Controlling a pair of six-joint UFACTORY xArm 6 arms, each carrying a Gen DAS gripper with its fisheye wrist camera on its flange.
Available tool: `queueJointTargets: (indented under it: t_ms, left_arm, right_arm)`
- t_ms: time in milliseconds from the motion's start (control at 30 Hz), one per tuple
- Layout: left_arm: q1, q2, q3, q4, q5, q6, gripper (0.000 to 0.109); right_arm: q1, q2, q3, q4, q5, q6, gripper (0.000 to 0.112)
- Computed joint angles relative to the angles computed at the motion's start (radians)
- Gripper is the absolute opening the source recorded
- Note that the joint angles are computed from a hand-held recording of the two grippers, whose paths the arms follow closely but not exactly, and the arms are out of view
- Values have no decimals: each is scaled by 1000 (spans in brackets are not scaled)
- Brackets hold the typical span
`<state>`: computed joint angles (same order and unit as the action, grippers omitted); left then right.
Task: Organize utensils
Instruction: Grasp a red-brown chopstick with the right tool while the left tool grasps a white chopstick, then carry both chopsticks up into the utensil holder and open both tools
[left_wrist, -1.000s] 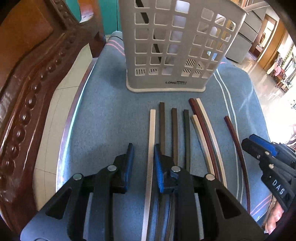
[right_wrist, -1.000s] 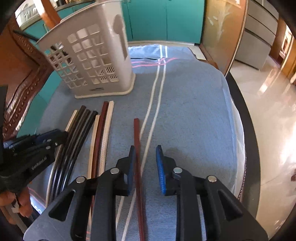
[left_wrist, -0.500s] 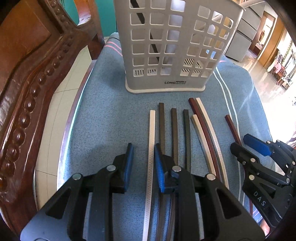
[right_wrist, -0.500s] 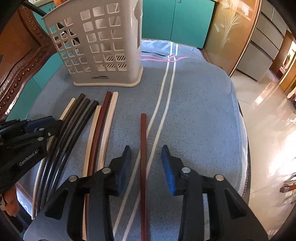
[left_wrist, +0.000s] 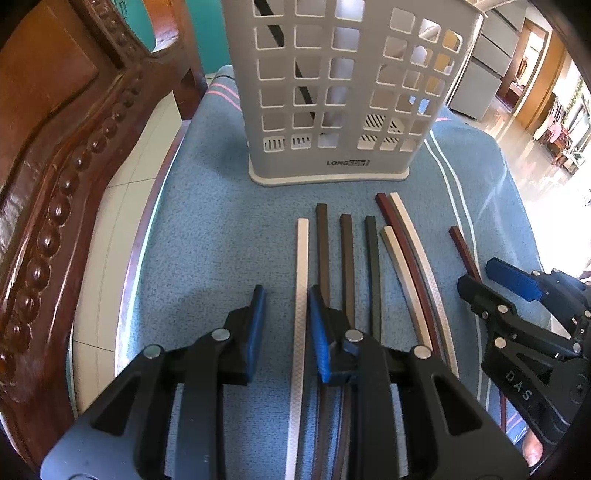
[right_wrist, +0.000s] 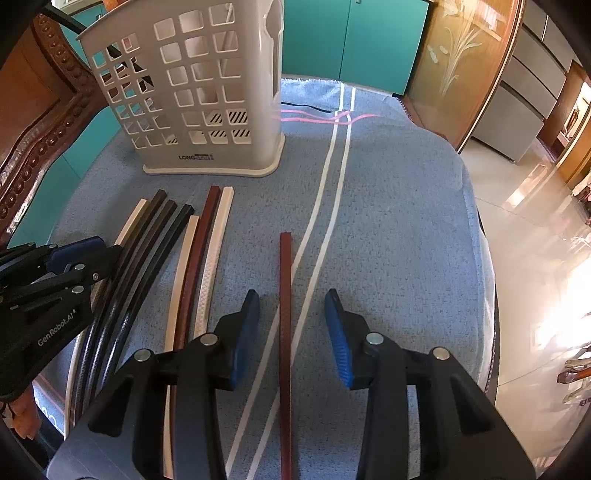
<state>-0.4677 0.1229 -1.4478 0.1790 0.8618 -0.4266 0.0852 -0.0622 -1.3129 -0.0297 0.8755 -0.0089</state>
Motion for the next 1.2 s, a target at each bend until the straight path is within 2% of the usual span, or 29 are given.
queueJointTargets:
  t_ms: [433,500,567,600,633,733,900,1200]
  left_arm:
    - [-3,-4,10,13,-5,-9,26]
    - [-2,-4,8,11,-3,-11,26]
    - [-1,-1,-1,6,10,-12,24]
    - [-2,-1,-4,8,17,-15,18]
    - [-2,-2,-7,0,24,-9,7]
    - [4,-21,3,-30,27,-10,7]
    - [0,-96,49,10,-6,-37,7]
    - [-2,-291,99,6,-85,-2,7]
  right_arm:
    - [0,-10,11,2,-2,1,39]
    - [-2,-11,10,18,0,-7,31]
    - [-5,-10,4,41,6,-22,7]
    - [-10,-8,0,59,13,-28,7]
    - [-13,-6,-3,69,15,-28,7]
    - [-27,-20,4,95,10,-24,7]
    - [-47,-93,32,124,-45,-59,7]
    - [-81,-210,-33,277,-51,-177,7]
